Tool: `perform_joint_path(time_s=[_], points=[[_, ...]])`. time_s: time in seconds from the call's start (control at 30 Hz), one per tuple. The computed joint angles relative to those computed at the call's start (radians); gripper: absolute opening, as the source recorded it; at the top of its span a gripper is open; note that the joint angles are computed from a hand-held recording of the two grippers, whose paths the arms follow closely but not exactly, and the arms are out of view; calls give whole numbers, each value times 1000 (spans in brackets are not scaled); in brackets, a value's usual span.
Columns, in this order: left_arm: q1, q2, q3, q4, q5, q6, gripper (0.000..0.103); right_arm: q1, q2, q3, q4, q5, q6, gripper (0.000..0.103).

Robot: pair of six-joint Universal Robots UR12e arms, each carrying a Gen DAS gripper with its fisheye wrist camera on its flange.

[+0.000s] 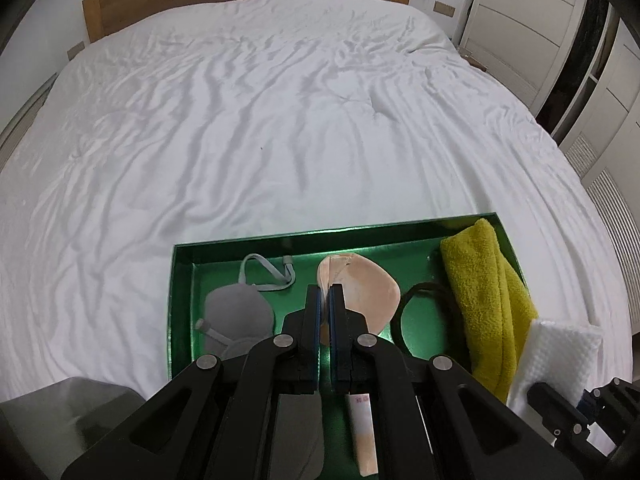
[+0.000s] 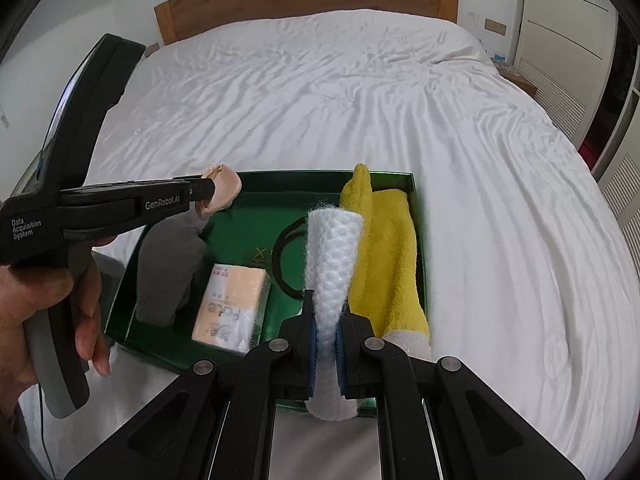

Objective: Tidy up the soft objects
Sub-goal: 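Hold both sponges above the tray beside the soap box and yellow towel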

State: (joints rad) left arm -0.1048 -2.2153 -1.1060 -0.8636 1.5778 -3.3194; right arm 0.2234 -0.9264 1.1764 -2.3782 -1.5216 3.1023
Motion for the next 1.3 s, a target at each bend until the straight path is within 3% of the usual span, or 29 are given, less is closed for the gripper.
perform_joint_path(time_s=[0.7,1.3], points=[[-8,-38,47,-37,11,2,2,7,46,-63,39,-39,-40,7],[-35,-34,30,19,89,37,2,2,40,-58,53,-42,-52,7]])
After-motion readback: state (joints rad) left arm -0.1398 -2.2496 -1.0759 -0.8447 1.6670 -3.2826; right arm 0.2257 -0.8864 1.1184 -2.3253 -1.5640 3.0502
